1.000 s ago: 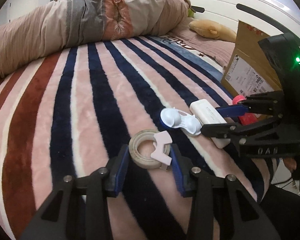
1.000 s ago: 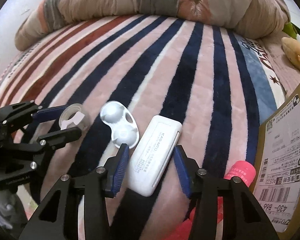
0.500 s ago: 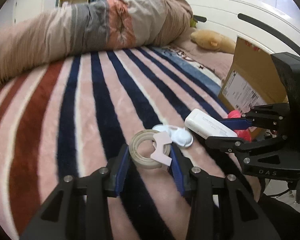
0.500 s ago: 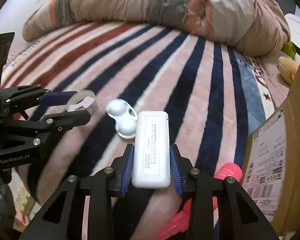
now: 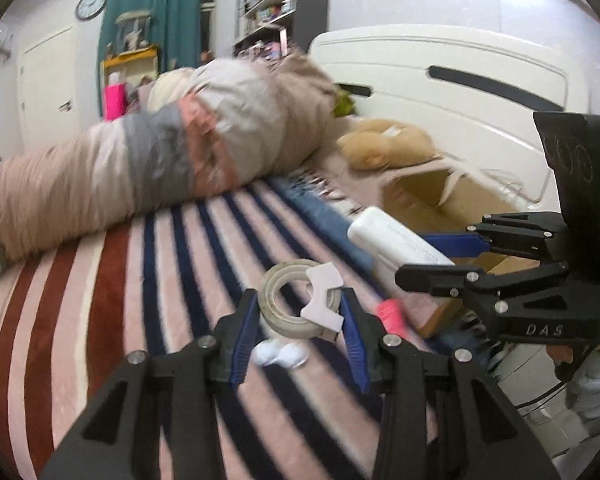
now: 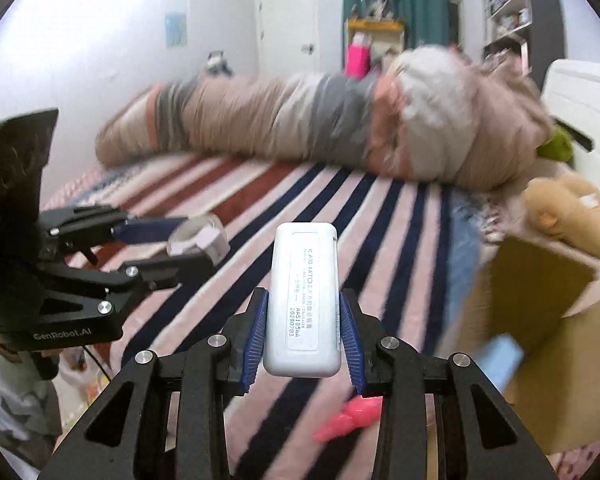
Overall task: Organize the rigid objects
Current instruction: 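Lower the tape roll into the box with the left tool while the right tool drops the power bank in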
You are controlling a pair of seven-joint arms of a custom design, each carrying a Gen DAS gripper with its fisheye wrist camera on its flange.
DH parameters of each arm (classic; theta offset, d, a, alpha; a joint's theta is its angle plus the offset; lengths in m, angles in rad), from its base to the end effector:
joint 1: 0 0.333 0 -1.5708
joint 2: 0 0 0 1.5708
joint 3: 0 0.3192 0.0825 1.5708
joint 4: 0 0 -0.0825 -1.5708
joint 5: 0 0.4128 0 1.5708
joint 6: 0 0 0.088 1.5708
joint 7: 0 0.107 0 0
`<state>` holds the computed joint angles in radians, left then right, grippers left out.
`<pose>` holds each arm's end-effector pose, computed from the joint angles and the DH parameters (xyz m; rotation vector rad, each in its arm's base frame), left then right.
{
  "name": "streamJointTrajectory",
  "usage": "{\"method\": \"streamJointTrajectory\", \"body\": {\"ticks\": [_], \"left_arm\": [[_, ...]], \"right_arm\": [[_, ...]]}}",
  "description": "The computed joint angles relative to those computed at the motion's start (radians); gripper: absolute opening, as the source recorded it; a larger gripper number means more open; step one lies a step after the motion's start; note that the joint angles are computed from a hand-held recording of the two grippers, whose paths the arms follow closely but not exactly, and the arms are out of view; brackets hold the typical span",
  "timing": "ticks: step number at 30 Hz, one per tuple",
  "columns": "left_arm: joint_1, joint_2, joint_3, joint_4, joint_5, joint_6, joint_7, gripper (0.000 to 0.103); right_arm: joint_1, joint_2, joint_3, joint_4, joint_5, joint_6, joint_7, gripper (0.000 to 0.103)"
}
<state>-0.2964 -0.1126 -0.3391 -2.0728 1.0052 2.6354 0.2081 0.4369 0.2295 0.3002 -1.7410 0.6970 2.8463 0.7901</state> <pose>0.4599 -0.3735 0.5351 -1.6296 1.6762 -0.9373 0.5513 0.4292 0.5323 -2.0506 0.7175 -0.2654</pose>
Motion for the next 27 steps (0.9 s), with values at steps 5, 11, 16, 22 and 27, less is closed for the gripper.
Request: {"method": "streamJointTrajectory", "body": {"ticks": [5, 11, 16, 22, 27], "left_arm": [[-0.058, 0.149, -0.003, 0.211, -0.012, -0.051, 0.124, 0.037], [-0.153, 0.393, 0.025, 0.52, -0.133, -0.117, 0.367, 0.037], [-0.217, 0.553, 0.056, 0.736, -0.228, -0.195, 0.513, 0.037], [-0.277, 0.676, 0.107, 0.912, -0.324, -0.27, 0.627, 0.037], [-0.309, 0.724, 0.15, 0.973, -0.399, -0.289, 0.687, 0.038]], "right_arm": [[-0.058, -0.082, -0.019, -0.072, 0.159, 0.031, -0.088, 0.031], [-0.08, -0.095, -0.098, -0.123, 0.149, 0.052, -0.02, 0.031], [-0.115, -0.05, -0.119, -0.103, 0.061, 0.017, 0.058, 0.031], [-0.139, -0.001, -0.11, -0.071, -0.037, 0.024, 0.135, 0.031], [-0.178, 0.007, -0.075, -0.061, 0.017, 0.013, 0.081, 0.031]]}}
